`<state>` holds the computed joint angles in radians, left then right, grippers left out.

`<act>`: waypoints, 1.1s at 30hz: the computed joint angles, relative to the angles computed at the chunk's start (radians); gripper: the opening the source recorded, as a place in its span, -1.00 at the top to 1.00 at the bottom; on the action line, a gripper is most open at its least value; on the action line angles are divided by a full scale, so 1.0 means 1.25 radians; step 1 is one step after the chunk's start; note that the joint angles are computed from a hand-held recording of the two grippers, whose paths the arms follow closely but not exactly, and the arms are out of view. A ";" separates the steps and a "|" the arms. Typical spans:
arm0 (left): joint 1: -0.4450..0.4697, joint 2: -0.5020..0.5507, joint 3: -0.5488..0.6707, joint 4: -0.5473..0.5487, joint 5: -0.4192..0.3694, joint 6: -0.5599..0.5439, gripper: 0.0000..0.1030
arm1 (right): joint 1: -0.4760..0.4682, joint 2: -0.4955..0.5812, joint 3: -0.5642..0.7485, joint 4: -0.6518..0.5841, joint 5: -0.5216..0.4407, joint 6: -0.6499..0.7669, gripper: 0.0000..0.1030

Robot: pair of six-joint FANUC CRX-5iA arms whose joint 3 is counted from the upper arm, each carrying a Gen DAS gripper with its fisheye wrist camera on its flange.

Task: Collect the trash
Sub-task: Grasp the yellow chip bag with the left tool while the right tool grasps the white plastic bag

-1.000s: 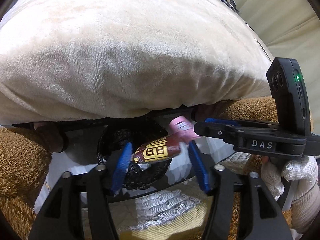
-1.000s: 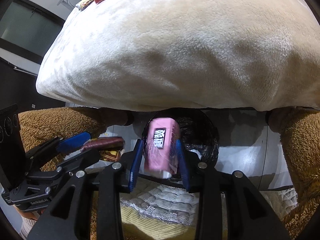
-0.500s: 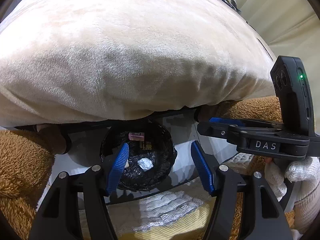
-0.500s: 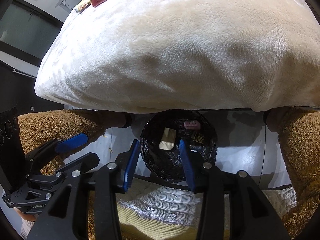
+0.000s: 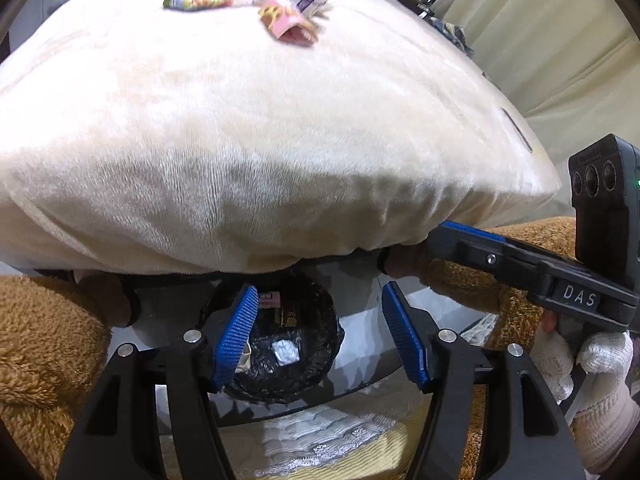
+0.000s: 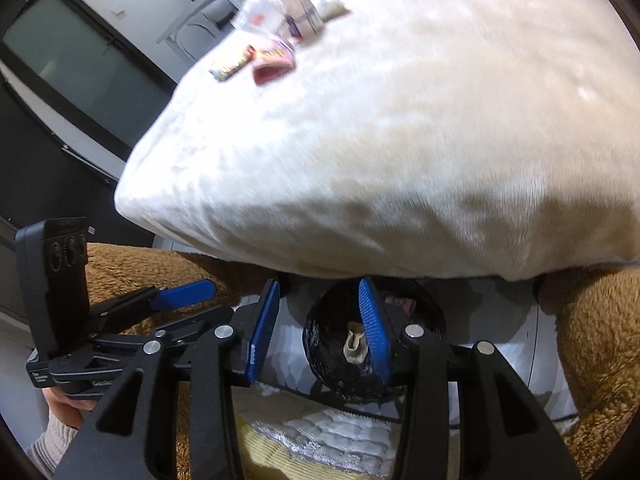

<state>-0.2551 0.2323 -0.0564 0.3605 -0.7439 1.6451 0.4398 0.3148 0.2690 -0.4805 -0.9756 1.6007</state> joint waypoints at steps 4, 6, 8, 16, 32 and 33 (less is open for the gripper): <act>0.000 -0.033 -0.015 -0.013 0.042 -0.011 -0.23 | 0.003 -0.022 -0.007 0.002 0.057 0.043 0.17; 0.007 -0.044 -0.018 -0.007 0.058 -0.015 -0.23 | 0.003 -0.016 0.012 0.011 0.068 0.057 0.17; 0.018 -0.052 -0.013 -0.007 0.069 -0.014 -0.23 | 0.007 -0.008 0.032 0.022 0.074 0.064 0.16; 0.066 -0.034 0.102 -0.098 0.026 0.017 -0.23 | 0.011 0.091 0.190 0.072 0.058 0.077 0.11; 0.110 0.147 0.396 -0.213 -0.112 -0.011 -0.43 | 0.010 0.322 0.532 0.121 -0.039 0.064 -0.25; 0.111 0.161 0.415 -0.213 -0.120 -0.019 -0.43 | 0.010 0.344 0.566 0.126 -0.052 0.055 -0.26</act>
